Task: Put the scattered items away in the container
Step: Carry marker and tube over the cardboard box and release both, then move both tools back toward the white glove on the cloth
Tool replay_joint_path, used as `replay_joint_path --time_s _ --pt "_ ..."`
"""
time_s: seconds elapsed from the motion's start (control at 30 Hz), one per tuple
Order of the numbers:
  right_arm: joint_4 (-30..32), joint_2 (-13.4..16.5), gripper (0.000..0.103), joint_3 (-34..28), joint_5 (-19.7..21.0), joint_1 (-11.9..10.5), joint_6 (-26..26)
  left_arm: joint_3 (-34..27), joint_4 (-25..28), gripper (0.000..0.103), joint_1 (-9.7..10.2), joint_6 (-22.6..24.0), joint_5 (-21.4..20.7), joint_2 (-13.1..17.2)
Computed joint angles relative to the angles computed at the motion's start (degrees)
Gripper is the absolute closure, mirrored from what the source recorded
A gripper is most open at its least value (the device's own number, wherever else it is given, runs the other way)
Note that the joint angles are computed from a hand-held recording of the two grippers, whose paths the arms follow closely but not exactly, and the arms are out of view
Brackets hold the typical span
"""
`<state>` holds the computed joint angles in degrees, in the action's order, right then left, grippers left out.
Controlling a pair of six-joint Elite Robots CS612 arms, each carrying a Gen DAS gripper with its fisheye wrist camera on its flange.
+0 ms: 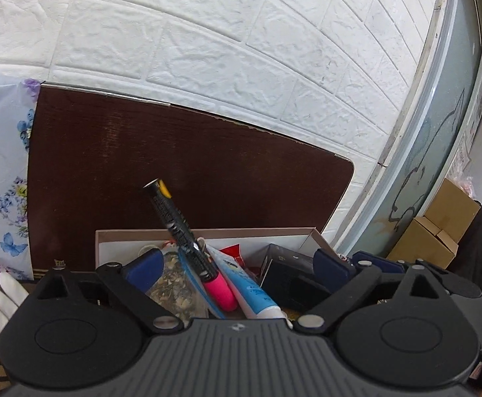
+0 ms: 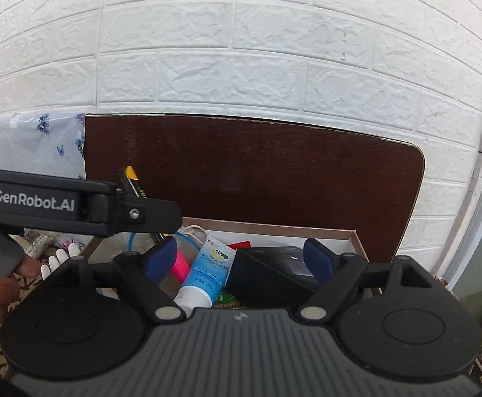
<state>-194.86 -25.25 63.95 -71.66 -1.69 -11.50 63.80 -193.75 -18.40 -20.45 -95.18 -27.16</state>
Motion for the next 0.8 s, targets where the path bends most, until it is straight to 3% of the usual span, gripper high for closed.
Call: replay_joint_path --time_s 0.13,0.33,0.47,0.63,0.8 --pt "-1.1 -0.4 0.014 1.2 -0.3 -0.1 0.3 2.0 -2.4 0.003 0.36 -1.5 -0.7 -0.6" --pt "-2.9 -1.1 0.012 3.2 0.5 -0.2 1.4 6.7 -6.2 0.003 0.11 -0.1 -0.5 -2.5" --pt "-3.8 -2.3 0.008 5.7 0.4 0.1 1.7 11.0 -9.8 0.003 -0.52 -0.4 1.2 -4.0" --pt "-6.7 -4.1 0.002 10.5 -1.0 0.9 -1.6 17.1 -15.0 0.003 -1.00 -3.2 2.8 -5.9" --pt "-10.2 -5.5 0.002 15.0 -0.8 1.8 -6.6 22.8 -18.5 0.002 -1.33 -4.7 5.4 -7.6"
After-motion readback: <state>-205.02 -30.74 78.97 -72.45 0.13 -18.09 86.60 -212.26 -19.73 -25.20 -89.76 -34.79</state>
